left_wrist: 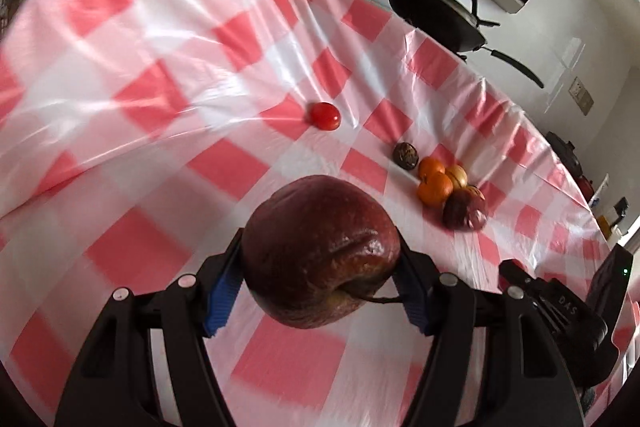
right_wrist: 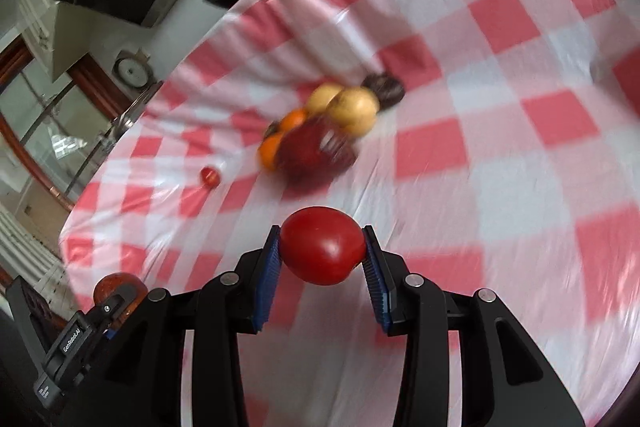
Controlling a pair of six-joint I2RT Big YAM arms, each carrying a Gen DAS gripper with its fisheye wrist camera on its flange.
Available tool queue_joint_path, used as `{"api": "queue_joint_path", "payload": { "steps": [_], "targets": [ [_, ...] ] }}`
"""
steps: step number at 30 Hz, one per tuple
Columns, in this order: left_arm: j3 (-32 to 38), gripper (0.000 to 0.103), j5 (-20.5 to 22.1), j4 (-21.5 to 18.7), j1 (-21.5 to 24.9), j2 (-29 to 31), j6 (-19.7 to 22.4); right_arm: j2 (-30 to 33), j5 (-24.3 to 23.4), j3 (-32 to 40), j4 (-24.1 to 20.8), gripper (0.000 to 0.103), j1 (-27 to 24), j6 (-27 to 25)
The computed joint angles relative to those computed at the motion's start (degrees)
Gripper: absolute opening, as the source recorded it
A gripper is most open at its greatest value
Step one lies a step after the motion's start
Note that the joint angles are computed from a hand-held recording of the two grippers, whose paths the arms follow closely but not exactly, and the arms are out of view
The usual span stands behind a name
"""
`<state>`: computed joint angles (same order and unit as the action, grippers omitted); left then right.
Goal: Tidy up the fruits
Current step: 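Carry the tomato and apple with both tools down over the white box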
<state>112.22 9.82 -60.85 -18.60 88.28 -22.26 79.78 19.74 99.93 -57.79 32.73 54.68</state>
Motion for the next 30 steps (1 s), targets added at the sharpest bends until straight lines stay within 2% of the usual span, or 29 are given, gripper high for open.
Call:
{"api": "queue_joint_path", "payload": {
  "steps": [2, 6, 9, 14, 18, 25, 28, 30],
  "targets": [
    [-4.19, 0.068, 0.41, 1.02, 0.88, -3.71, 0.46, -0.2, 0.71, -0.15, -0.13, 0.04, 3.05, 1.47],
    [-11.0, 0.068, -0.37, 2.02, 2.02, -10.05, 4.26, 1.18, 2.59, 1.72, -1.77, 0.04, 9.34, 2.89],
    [-14.5, 0.068, 1.69, 1.66, 4.38, -13.56, 5.94, 2.72, 4.1, 3.87, -2.52, 0.04, 13.8, 3.01],
    [-19.52, 0.068, 4.05, 2.66, 10.02, -19.31, 9.24, 6.65, 5.31, 9.03, -3.63, 0.04, 19.89, 1.08],
    [-21.22, 0.068, 5.29, 1.87, 14.3, -21.86, 11.96, 10.49, 3.79, 14.0, -5.3, 0.04, 22.79, -1.63],
    [-23.51, 0.068, 7.93, -0.16, 24.05, -26.38, 18.89, 20.93, 2.95, 30.15, -11.66, 0.04, 28.83, -11.49],
    [-24.72, 0.068, 9.6, -1.51, 30.17, -28.49, 21.72, 26.92, 1.47, 39.9, -15.31, 0.04, 31.1, -16.09],
    [-25.42, 0.068, 11.11, -2.41, 34.82, -29.76, 23.4, 32.57, 0.72, 49.37, -19.37, 0.04, 32.88, -20.51]
  ]
}}
